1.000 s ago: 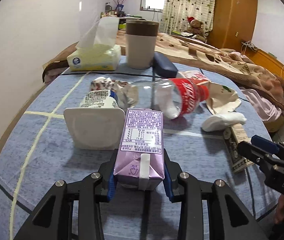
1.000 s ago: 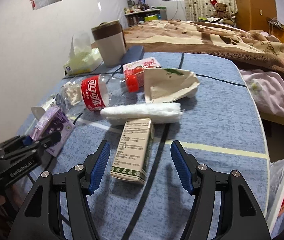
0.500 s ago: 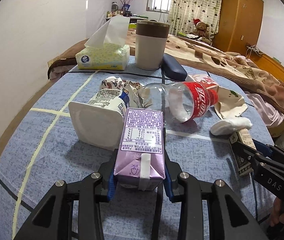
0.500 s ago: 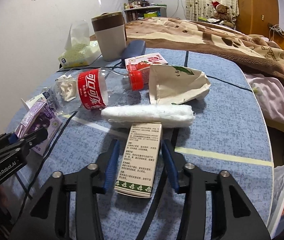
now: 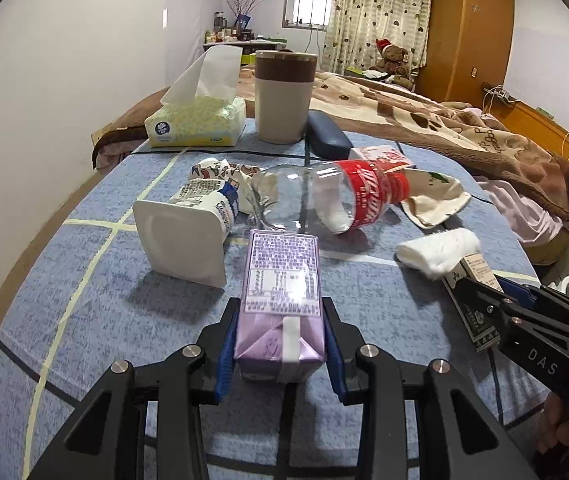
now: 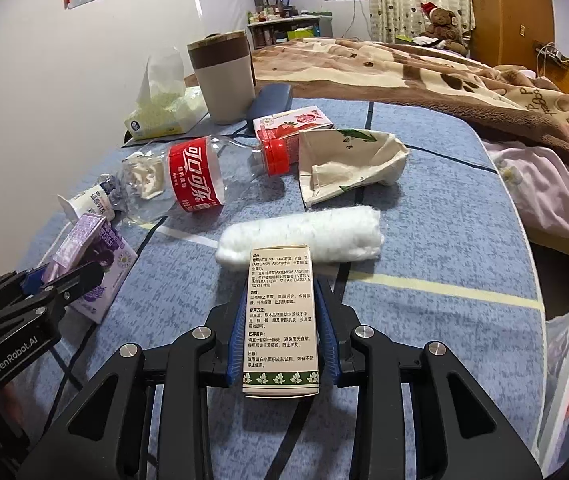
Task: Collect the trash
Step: 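Carry the carton with the left tool over the wastebasket while the right tool carries the medicine box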
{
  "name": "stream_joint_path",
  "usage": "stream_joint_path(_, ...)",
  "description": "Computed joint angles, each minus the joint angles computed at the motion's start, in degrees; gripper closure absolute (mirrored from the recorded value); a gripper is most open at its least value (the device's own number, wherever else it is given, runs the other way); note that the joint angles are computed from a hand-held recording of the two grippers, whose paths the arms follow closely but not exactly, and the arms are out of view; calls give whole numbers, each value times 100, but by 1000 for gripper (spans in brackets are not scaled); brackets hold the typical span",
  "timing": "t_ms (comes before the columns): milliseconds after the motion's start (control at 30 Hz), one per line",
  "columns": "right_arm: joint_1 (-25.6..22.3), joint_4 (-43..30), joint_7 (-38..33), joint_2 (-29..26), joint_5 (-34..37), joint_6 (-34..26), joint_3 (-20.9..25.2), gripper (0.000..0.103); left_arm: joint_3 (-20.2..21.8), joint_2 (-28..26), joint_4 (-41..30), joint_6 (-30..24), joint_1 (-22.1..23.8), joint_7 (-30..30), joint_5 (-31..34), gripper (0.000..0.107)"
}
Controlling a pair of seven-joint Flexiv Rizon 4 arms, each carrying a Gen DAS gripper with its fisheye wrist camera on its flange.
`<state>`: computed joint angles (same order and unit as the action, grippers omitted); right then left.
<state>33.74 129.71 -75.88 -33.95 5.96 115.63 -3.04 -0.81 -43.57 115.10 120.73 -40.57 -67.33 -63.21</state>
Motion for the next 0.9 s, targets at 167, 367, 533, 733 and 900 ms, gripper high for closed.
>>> stream_joint_path(167,20,121,-24,66,105,150,25,70,-108,55,138,122,48,-200,184,69)
stream_joint_path(367,-63,255,-33,134,190,338,144,70,-170,127,335,214,64,-475,391,69)
stream_joint_path(533,-201,331,-43,160,179,496,276,70,-277,271,595,324,250,-1053,1037,70)
stream_joint_path(733,-493,463,44,193,138,758,486,70,-135,353,570,359,13,-1023,1080,70)
stream_joint_path(900,-581,609,62,267,201,958,534,70,-208,419,583,408,3,-1084,1294,70)
